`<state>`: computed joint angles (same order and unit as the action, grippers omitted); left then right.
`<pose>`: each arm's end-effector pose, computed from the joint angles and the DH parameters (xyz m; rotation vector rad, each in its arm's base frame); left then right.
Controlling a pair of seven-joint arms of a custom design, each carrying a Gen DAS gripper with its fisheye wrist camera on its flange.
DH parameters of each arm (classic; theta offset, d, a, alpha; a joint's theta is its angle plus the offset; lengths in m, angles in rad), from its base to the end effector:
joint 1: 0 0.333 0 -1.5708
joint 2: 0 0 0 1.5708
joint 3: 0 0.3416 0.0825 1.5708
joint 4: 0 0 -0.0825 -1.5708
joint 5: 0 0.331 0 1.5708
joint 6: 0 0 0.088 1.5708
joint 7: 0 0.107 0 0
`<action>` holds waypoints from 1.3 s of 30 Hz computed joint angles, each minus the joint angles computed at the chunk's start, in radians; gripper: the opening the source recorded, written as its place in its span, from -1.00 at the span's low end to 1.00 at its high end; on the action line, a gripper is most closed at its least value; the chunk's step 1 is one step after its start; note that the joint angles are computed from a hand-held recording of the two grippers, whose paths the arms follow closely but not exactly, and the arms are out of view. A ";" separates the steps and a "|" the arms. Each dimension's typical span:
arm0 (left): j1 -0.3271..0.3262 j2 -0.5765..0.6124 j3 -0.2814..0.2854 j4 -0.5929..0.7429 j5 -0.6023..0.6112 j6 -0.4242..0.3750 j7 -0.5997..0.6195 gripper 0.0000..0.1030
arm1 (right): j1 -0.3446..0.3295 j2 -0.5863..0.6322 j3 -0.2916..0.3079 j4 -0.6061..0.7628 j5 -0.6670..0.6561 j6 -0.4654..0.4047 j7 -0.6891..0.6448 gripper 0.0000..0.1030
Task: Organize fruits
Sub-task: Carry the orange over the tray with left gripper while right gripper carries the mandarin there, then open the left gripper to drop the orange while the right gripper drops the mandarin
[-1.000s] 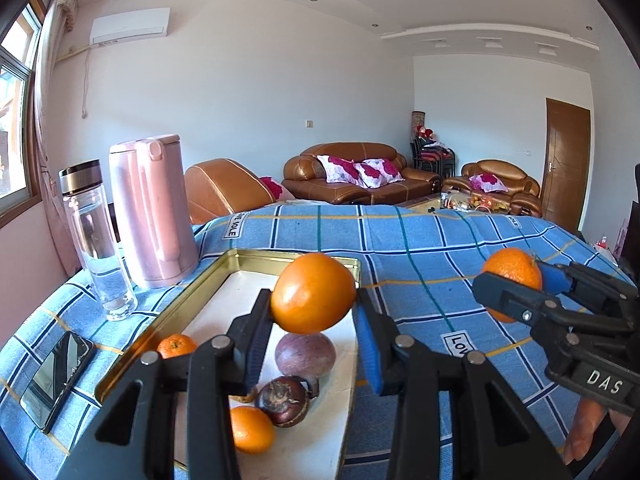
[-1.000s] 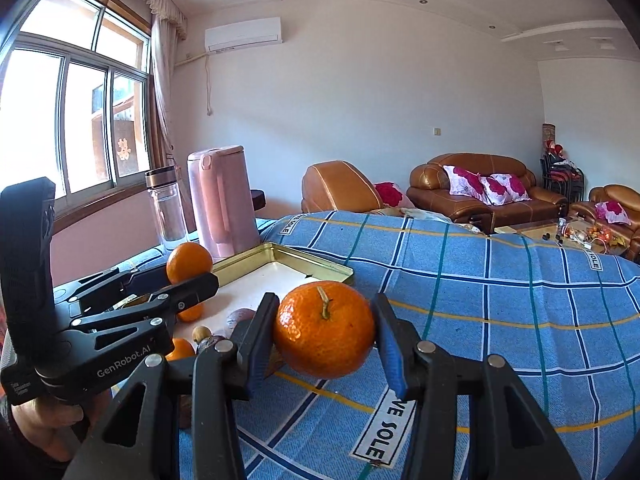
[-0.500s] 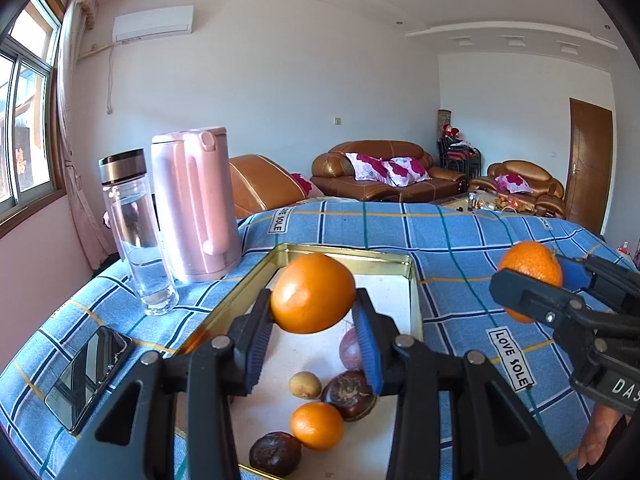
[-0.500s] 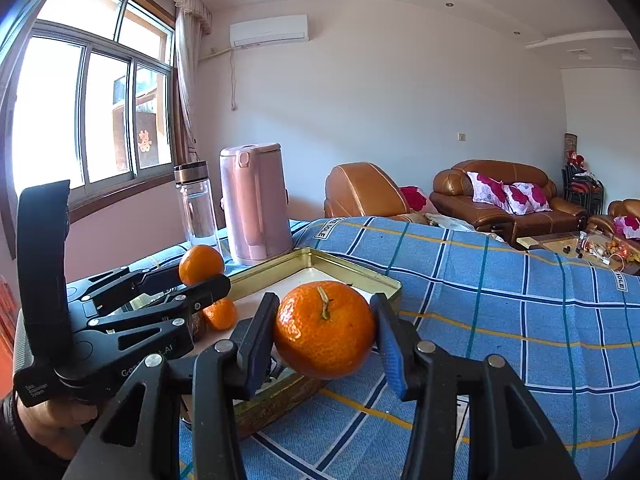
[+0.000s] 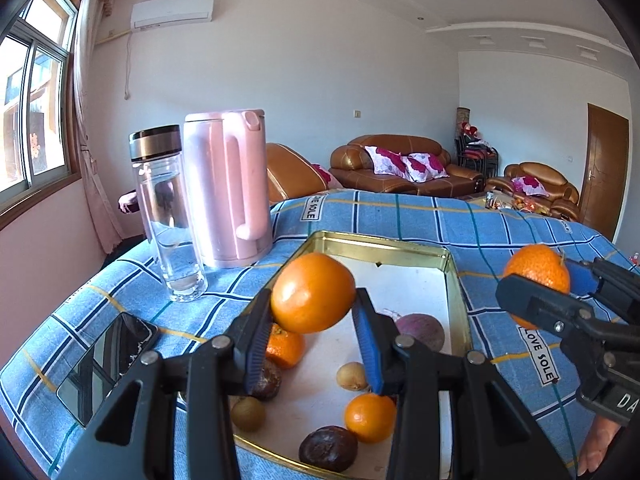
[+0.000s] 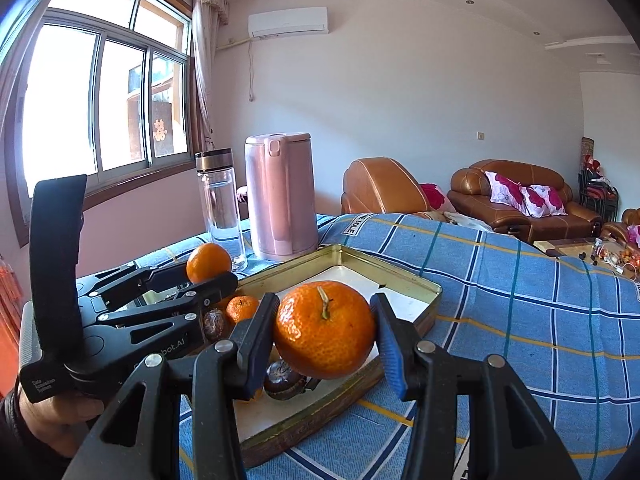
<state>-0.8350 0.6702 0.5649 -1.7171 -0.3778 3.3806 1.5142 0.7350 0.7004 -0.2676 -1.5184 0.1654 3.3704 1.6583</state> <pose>0.6446 -0.2463 0.4384 -1.4661 1.6189 -1.0187 0.6268 0.3694 0.4569 -1.6770 1.1502 -0.7159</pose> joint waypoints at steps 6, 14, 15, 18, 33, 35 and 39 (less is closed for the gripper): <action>0.004 0.003 0.014 -0.007 -0.001 -0.013 -0.011 -0.20 | -0.024 0.024 0.031 0.048 -0.025 -0.028 0.006 -0.05; 0.011 0.009 0.038 -0.015 0.024 -0.034 -0.060 -0.20 | -0.060 0.050 0.084 0.089 -0.070 -0.062 0.032 -0.05; 0.013 0.009 0.038 -0.015 0.030 -0.037 -0.065 -0.20 | -0.066 0.053 0.094 0.095 -0.078 -0.067 0.035 -0.05; 0.016 0.013 0.042 -0.014 0.050 -0.044 -0.082 -0.20 | -0.069 0.067 0.101 0.116 -0.096 -0.085 0.047 -0.05; 0.050 0.016 0.034 -0.015 0.142 -0.078 -0.157 -0.20 | -0.090 0.112 0.131 0.194 -0.176 -0.178 0.118 -0.05; 0.053 0.016 0.033 -0.017 0.157 -0.081 -0.170 -0.20 | -0.099 0.114 0.145 0.197 -0.188 -0.185 0.124 -0.05; 0.067 0.012 0.021 -0.020 0.188 -0.093 -0.192 -0.19 | -0.110 0.122 0.163 0.212 -0.210 -0.212 0.133 -0.05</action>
